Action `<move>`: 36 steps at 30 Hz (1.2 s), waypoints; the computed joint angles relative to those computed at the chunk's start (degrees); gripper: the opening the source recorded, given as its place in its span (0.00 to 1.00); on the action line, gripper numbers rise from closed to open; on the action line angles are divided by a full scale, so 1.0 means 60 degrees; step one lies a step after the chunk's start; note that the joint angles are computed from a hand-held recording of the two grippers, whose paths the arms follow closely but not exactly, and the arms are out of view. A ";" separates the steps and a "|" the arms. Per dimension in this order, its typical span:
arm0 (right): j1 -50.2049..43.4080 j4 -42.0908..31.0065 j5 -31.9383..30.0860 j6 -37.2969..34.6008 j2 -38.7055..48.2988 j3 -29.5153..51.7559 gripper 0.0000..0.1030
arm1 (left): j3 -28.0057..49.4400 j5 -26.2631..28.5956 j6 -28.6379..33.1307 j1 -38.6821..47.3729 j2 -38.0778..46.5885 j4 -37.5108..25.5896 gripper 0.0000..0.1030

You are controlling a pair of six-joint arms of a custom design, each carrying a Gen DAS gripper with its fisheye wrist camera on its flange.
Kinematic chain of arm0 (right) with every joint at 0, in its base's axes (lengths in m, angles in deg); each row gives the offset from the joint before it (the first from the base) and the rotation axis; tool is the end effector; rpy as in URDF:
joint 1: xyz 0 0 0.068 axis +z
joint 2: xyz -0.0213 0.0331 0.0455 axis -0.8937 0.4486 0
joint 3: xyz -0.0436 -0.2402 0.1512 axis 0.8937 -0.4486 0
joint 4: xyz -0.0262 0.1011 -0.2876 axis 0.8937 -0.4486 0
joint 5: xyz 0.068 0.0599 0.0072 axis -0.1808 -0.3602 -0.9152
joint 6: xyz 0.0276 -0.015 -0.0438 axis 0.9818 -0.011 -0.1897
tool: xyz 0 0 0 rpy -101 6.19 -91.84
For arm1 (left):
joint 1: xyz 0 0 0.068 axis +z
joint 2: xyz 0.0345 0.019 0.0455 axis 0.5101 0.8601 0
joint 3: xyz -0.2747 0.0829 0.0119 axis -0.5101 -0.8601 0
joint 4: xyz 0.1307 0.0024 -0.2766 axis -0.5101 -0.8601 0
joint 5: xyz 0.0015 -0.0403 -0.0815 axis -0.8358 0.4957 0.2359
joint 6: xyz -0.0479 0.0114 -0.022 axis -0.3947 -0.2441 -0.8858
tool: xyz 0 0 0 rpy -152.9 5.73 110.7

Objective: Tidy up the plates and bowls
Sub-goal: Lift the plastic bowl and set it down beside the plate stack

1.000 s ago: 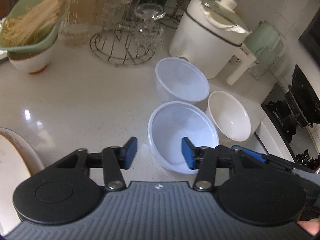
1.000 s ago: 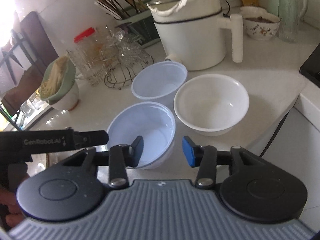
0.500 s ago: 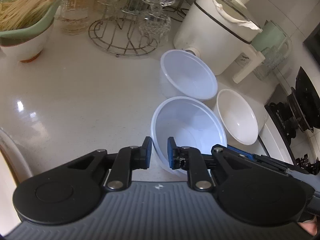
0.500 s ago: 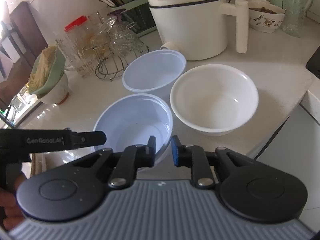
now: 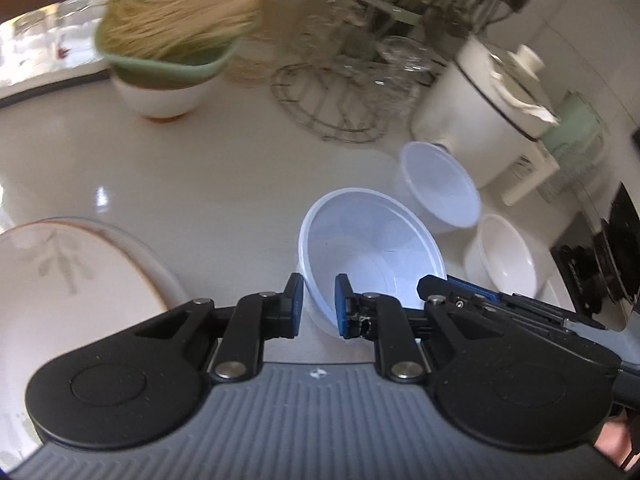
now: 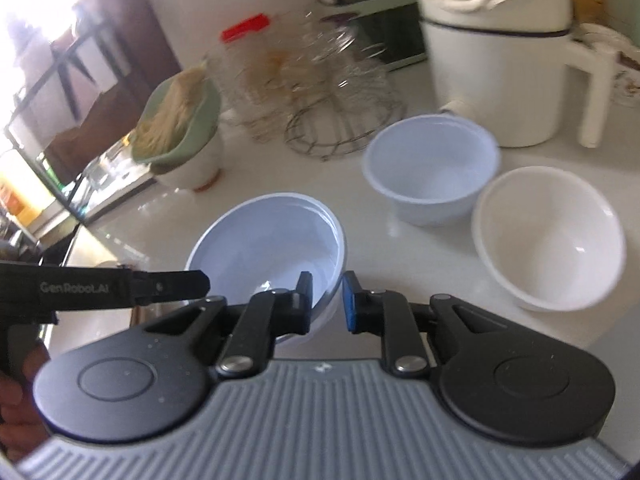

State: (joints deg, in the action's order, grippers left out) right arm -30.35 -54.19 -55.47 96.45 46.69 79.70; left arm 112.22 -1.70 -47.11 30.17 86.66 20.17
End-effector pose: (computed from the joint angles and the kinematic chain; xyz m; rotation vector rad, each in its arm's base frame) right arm 0.2281 0.1433 0.1120 0.0767 2.3909 0.4347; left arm 0.2919 -0.0163 0.1001 0.0652 2.5519 -0.5383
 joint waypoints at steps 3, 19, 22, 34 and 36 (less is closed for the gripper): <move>0.0022 -0.0102 -0.0130 -0.0373 0.0524 0.0457 0.18 | 0.0062 -0.0081 -0.0061 0.0173 0.0109 0.0035 0.19; -0.0089 0.0023 -0.0667 -0.1021 0.0608 0.0347 0.20 | -0.0315 -0.0848 -0.0532 -0.0006 0.0039 0.0367 0.38; 0.0024 -0.0067 -0.0368 -0.0990 -0.0082 0.0074 0.24 | -0.0729 -0.1020 -0.0622 0.0072 -0.0716 0.0521 0.46; 0.1220 -0.2454 0.1426 -0.0372 -0.3745 -0.0354 0.28 | -0.1251 -0.1147 -0.0506 0.0263 -0.4716 -0.1813 0.46; 0.1447 -0.2864 0.1648 -0.0070 -0.4319 -0.0430 0.28 | -0.1359 -0.1099 -0.0495 0.0260 -0.5451 -0.2356 0.46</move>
State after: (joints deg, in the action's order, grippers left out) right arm -21.67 -71.37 -45.58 96.03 20.78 77.12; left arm 104.06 -8.29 -50.08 31.73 53.95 6.04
